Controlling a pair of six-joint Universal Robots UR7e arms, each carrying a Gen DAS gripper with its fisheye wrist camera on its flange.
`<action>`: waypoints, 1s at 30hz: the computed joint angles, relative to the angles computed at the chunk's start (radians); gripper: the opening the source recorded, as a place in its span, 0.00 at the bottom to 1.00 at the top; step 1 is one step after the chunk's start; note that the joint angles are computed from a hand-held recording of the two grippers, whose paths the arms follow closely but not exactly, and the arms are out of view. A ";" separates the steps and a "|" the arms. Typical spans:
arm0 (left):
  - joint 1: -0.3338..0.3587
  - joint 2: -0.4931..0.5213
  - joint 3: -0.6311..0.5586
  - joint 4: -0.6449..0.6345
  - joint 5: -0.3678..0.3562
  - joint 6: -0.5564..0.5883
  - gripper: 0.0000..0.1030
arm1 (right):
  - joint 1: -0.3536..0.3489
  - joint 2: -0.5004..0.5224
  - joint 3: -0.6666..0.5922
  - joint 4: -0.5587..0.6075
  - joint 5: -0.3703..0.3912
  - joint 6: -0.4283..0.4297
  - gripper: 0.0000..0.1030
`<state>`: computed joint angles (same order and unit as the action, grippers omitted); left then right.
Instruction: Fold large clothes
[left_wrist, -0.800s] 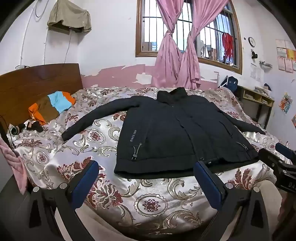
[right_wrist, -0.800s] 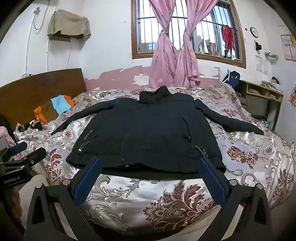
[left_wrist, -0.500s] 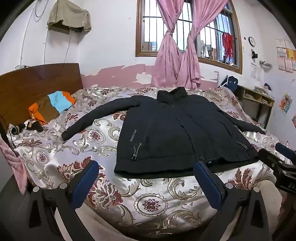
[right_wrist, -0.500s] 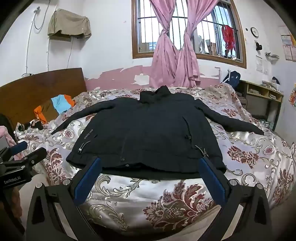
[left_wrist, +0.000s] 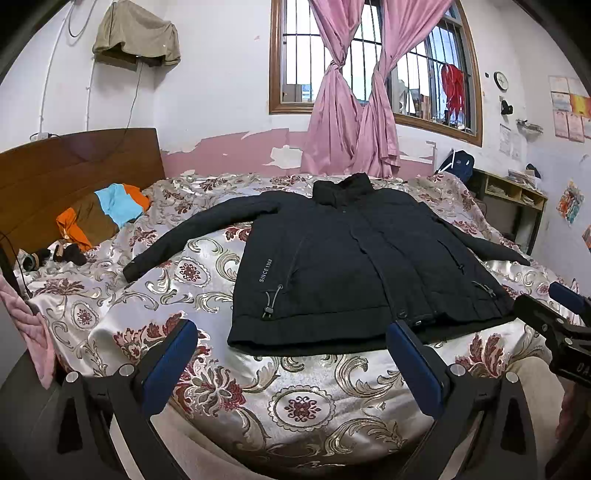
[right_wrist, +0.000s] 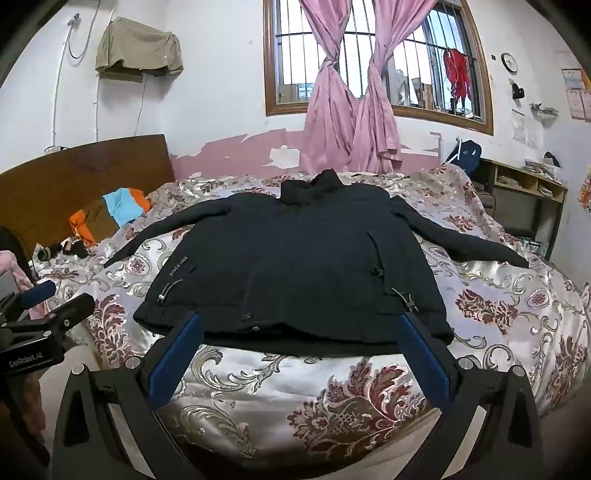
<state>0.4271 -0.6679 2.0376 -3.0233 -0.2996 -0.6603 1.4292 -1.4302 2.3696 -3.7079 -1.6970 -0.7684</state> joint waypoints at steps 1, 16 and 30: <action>0.000 0.000 0.000 0.002 0.001 -0.001 1.00 | 0.000 0.000 0.002 -0.003 0.001 -0.001 0.99; 0.001 0.002 -0.004 -0.002 0.003 0.008 1.00 | -0.003 0.003 -0.001 0.000 0.002 -0.001 0.99; 0.001 0.003 -0.004 -0.006 0.004 0.011 1.00 | -0.002 0.002 0.000 0.001 0.000 0.000 0.99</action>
<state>0.4277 -0.6649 2.0337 -3.0295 -0.2955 -0.6489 1.4276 -1.4281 2.3694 -3.7065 -1.6967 -0.7688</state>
